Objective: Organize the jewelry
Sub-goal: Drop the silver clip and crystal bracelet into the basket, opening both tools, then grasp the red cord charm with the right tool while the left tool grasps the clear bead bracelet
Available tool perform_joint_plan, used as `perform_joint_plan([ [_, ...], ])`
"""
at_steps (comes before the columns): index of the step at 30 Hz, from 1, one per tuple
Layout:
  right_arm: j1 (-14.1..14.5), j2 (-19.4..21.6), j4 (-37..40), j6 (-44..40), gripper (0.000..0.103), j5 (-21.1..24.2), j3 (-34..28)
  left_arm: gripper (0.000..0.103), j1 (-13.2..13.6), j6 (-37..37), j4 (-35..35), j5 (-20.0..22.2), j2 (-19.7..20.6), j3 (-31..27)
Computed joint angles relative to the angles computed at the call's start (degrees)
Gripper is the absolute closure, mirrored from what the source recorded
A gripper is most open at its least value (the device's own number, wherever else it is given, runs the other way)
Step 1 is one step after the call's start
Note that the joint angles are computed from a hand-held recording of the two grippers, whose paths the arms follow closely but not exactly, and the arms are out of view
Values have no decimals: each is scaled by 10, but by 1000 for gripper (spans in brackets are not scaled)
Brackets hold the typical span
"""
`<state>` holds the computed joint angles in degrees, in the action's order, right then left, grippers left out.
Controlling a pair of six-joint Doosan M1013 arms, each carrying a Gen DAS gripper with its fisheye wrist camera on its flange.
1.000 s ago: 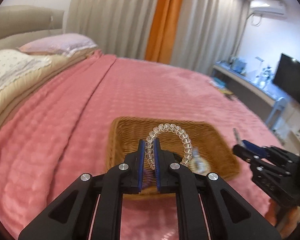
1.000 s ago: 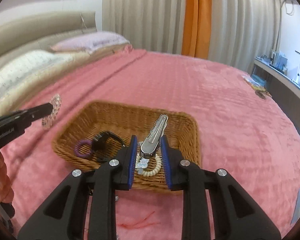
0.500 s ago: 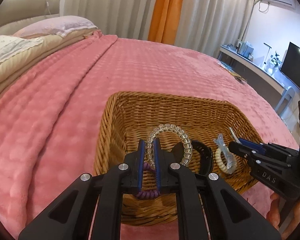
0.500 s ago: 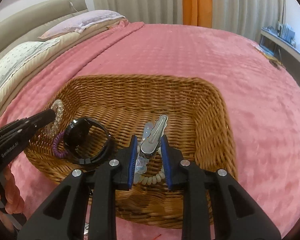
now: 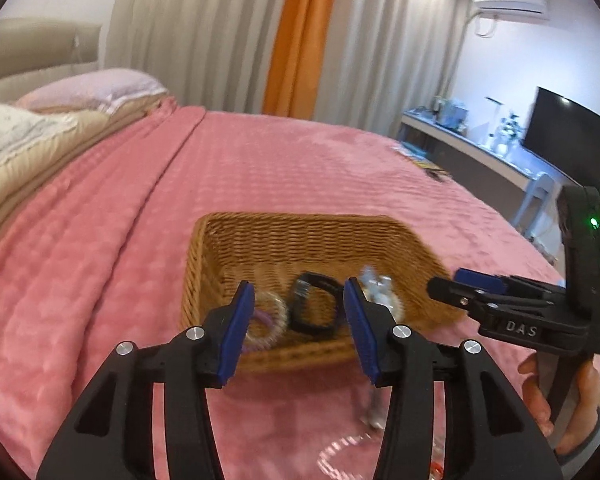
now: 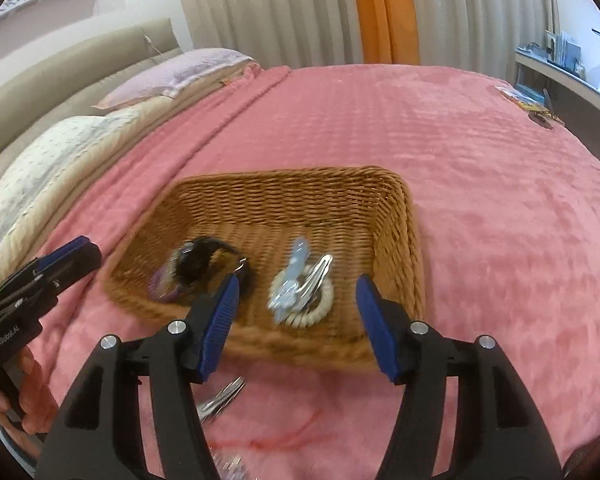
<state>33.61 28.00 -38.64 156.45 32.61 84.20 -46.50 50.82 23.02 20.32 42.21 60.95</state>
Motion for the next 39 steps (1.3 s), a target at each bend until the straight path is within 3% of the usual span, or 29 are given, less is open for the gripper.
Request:
perform_joint_plan([
  [3, 21, -19, -60, 49, 46, 4, 23, 58, -10, -23, 36, -20, -24, 38],
  [10, 61, -38, -112, 103, 46, 24, 59, 58, -20, -73, 63, -59, -58, 108],
  [16, 80, -35, -70, 91, 46, 36, 82, 58, -16, 43, -78, -90, -63, 140],
  [19, 84, -32, -44, 77, 55, 36, 89, 58, -16, 63, -99, -70, -53, 130],
  [21, 82, -30, -15, 57, 67, 27, 92, 58, -14, 87, -127, -65, -48, 127],
  [26, 84, -20, 23, 20, 73, 26, 86, 58, -4, 216, -264, -12, -27, 101],
  [34, 80, -9, 77, -41, 76, 32, 72, 58, -2, 191, -254, 39, -7, 73],
  [37, 79, -8, 87, -52, 86, 27, 72, 59, 0, 179, -253, 94, 10, 46],
  [39, 79, -9, 93, -64, 97, 20, 73, 60, -1, 177, -251, 92, 11, 47],
])
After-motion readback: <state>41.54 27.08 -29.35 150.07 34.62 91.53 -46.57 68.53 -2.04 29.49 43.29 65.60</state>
